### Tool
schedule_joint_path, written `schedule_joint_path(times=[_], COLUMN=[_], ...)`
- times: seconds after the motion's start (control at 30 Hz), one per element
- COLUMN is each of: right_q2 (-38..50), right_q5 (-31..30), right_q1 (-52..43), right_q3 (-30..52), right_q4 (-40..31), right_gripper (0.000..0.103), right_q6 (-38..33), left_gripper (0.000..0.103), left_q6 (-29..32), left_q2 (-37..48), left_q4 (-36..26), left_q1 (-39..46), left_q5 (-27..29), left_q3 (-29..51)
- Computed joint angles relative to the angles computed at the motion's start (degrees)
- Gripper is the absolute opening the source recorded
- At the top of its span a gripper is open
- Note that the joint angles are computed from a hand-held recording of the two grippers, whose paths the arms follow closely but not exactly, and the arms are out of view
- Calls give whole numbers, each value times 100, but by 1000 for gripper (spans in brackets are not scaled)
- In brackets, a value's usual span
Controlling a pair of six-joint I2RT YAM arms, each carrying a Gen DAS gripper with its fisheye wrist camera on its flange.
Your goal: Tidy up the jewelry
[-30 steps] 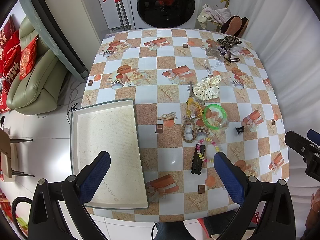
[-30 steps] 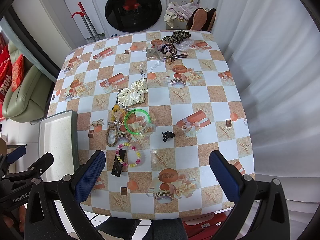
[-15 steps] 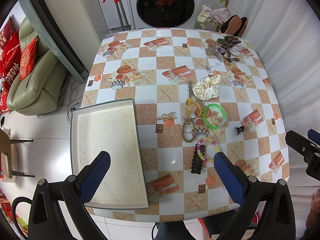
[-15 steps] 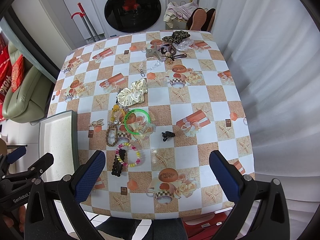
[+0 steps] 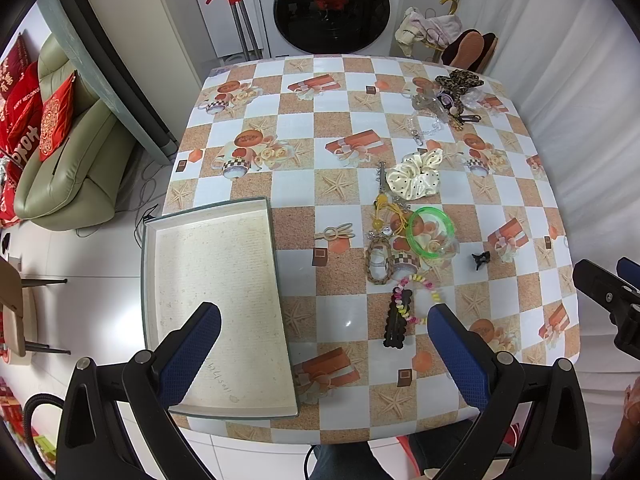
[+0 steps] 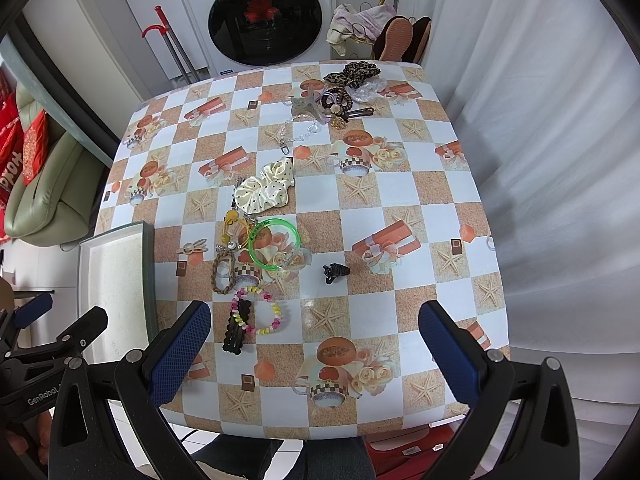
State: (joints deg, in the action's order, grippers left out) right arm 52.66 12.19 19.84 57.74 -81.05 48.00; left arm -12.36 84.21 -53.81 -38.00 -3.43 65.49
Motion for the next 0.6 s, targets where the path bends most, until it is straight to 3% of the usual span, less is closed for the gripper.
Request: schedule_joint_path(times=[0.6], right_q2=[6], right_q5=[-8], right_q1=[-20], right_q3=[-17], right_q4=[26], right_gripper=[103], right_q6=[-24], left_gripper=[103], left_q6=[-4], left_q2=[10], left_q4=[-12], left_q1=[-9], left_q5=[-9], left_q3=[10])
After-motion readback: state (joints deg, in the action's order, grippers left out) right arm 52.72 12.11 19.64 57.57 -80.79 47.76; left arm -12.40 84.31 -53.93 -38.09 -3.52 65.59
